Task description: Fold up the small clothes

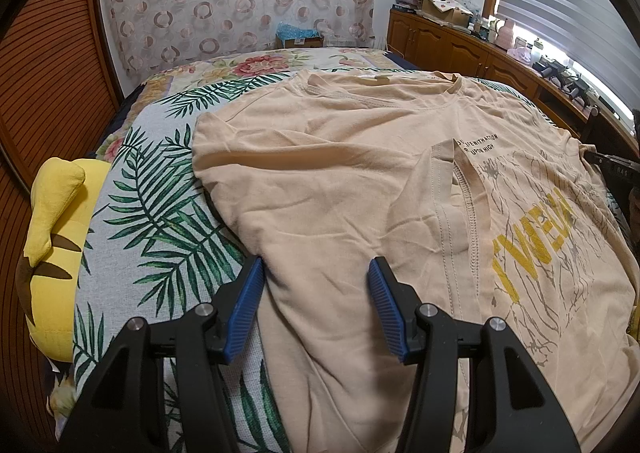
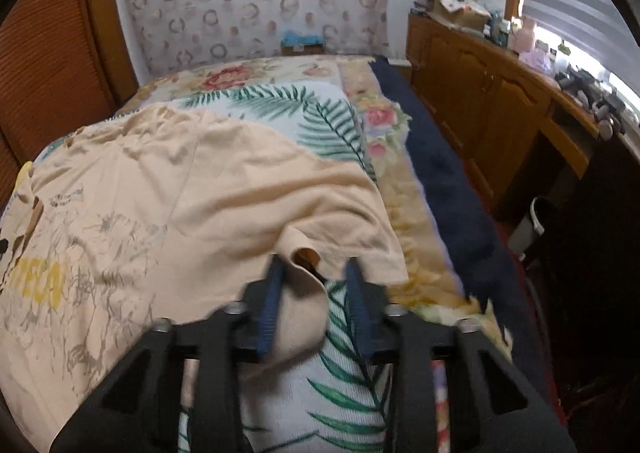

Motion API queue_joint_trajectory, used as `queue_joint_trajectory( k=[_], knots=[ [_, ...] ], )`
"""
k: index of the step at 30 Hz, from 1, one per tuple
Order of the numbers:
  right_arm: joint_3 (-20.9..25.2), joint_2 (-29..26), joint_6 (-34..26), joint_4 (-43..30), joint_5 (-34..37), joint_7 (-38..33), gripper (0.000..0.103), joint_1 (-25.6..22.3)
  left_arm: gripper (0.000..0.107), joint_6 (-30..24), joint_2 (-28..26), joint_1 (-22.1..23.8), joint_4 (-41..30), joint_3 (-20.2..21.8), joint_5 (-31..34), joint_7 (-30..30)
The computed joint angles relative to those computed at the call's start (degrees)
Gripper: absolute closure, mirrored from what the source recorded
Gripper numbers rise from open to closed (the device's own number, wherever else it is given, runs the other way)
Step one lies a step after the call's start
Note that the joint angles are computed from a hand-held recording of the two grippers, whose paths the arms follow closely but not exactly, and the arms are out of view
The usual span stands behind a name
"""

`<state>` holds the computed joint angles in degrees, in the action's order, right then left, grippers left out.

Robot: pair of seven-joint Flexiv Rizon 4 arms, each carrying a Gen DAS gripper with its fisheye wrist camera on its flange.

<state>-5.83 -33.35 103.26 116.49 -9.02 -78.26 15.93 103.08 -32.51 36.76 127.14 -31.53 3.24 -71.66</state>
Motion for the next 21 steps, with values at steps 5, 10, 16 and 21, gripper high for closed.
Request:
queue_joint_trajectory(
  k=[5,10,16,21],
  knots=[
    [3.0,1.3,3.2,0.9,-1.2,-2.2,0.102,-1.4,0.053,0.0,0.0,0.0,0.0,0.0,0.0,0.0],
    [7.8,4.3,6.3,2.6,-3.7,-5.5,0.102,-1.5,0.053,0.1,0.0,0.0,0.1,0.0,0.1,-0.1],
    [20.4,4.0,3.1,3.6,-13.2,-5.9,0.101,-8.5,0.053,0.0,0.0,-0.1,0.0,0.1,0.1,-0.2],
    [15.1,4.6,4.1,5.4,-10.9,-6.1,0.084,-3.3,0.053,0.1,0.0,-0.1,0.1,0.0,0.1,-0.2]
  ],
)
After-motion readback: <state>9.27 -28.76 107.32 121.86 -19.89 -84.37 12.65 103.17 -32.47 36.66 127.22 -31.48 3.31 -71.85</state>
